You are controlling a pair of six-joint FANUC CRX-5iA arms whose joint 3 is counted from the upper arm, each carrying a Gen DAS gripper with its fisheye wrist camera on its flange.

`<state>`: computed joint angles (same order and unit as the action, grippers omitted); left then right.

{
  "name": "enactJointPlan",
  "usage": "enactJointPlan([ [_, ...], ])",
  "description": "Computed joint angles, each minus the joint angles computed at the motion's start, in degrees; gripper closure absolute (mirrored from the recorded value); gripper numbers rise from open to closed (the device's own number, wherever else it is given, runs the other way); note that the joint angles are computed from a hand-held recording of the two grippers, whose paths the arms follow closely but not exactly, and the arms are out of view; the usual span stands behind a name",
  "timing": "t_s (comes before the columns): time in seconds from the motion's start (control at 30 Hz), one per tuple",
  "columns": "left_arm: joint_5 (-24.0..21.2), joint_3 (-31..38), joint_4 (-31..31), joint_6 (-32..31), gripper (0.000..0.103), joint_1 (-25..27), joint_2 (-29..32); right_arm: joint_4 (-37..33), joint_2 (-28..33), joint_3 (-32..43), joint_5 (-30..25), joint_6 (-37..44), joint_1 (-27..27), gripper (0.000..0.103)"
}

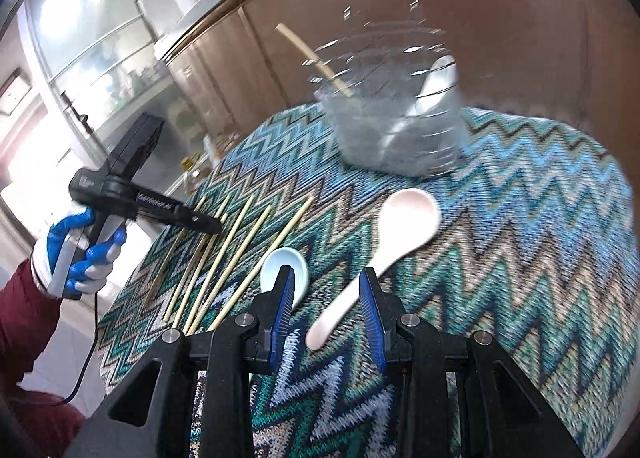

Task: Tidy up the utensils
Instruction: 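Grasp another chopstick with the left tool while the right tool grasps a white spoon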

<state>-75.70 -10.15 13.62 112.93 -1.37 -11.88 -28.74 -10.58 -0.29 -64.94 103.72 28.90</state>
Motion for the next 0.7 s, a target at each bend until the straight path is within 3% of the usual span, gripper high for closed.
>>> enactJointPlan([
  [0.17,-0.4,0.1,0.7,0.2,0.09,0.0,1.2,-3.8,6.1,5.3,-5.9,6.1,-0.1,0.069],
  [0.43,-1.8,0.2,1.9,-0.3,0.093,1.6,1.9,-1.7,13.9,11.1,-10.7,9.9,2.8,0.069],
  [0.47,-2.2,0.3,1.9,-0.6,0.093,1.9,1.9,-1.8,14.7,11.9,-11.6,10.6,2.9,0.071],
  [0.53,-2.8,0.9,1.2,-0.4,0.093,1.8,2.3,-1.9,15.9,13.1,-12.9,12.1,3.0,0.087],
  [0.6,-2.9,1.6,0.6,0.3,0.093,1.2,2.8,-1.5,16.3,13.5,-13.1,13.6,3.6,0.096],
  [0.7,-2.3,1.2,0.4,1.8,0.097,0.4,2.5,-0.8,15.5,12.8,-12.2,16.4,4.3,0.096],
])
